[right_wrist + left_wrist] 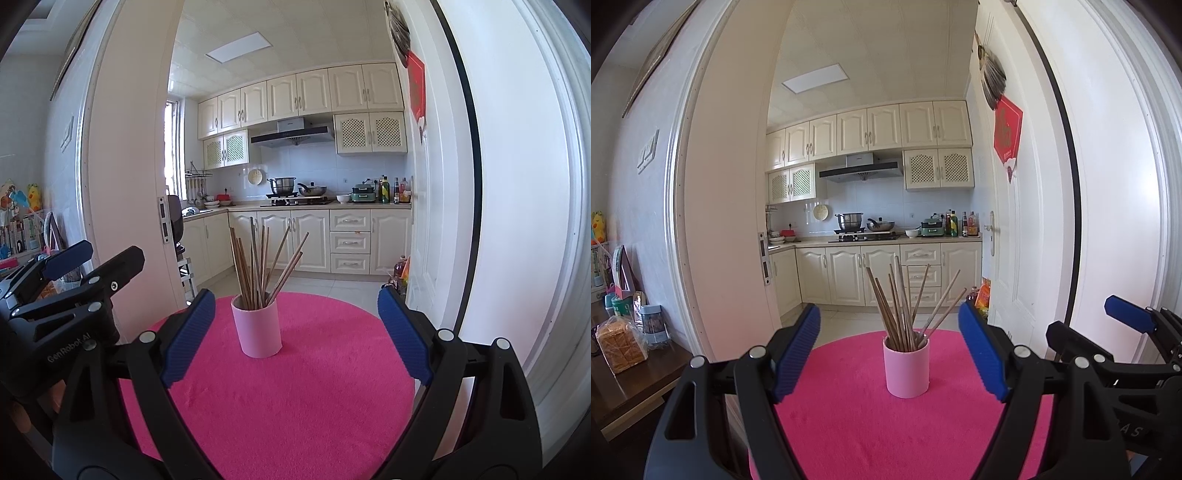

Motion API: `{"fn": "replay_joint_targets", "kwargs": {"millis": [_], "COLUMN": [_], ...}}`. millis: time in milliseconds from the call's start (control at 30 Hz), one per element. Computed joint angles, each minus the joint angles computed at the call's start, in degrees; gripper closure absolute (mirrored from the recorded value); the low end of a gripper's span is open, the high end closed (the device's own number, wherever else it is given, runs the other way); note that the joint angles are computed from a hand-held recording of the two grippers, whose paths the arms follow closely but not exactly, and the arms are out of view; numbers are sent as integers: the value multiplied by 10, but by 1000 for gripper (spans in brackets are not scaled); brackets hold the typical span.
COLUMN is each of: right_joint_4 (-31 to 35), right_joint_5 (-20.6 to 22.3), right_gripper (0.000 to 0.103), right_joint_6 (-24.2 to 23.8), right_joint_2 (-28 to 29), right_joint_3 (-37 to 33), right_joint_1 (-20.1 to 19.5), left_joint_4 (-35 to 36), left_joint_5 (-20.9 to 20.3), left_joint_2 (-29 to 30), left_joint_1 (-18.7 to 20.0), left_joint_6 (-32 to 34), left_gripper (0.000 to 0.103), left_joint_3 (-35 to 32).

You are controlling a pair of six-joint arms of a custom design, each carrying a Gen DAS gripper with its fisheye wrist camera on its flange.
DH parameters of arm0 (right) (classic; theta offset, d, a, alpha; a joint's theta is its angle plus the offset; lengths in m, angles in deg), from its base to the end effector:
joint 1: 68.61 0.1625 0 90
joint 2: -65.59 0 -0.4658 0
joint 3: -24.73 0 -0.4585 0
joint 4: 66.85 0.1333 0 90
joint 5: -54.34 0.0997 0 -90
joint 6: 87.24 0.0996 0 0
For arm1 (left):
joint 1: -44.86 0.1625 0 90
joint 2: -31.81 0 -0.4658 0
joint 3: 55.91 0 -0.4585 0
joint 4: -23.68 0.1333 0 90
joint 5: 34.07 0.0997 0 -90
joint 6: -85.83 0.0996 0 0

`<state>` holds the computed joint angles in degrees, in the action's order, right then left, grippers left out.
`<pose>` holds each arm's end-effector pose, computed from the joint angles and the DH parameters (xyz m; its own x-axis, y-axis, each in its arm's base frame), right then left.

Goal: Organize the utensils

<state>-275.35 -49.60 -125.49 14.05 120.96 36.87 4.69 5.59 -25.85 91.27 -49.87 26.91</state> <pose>0.3019 -0.6804 0.2736 -0.7370 -0.1947 0.6473 -0.6757 0.1887 -0.7126 -0.3420 -0.6638 0.2552 -0.6568 -0.0274 -0.7536 0.7445 0.1355 -0.6538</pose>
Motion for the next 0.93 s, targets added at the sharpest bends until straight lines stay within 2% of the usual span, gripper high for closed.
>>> {"fn": "replay_joint_targets", "kwargs": {"millis": [367,700,800,933], "right_joint_4": [23,57,73,111], "right_joint_5": [5,1,-3,-19], "right_gripper": [15,15,15,13], "right_joint_6": [10,17,18,22], "right_joint_2": [7,26,37,56], "right_joint_3": [-16,-47,-62,-91], "right_joint_1": [-8,-16,-18,-23], "left_joint_4": [15,60,87,157], "left_joint_5": [4,3,0,-18], "left_joint_2": [12,43,58,94], "left_joint_1": [9,27,35,51], "left_joint_6": [-6,-32,-50,-92], "left_gripper": [27,27,27,27], "left_joint_3": [-18,-65,-89,-148]}}
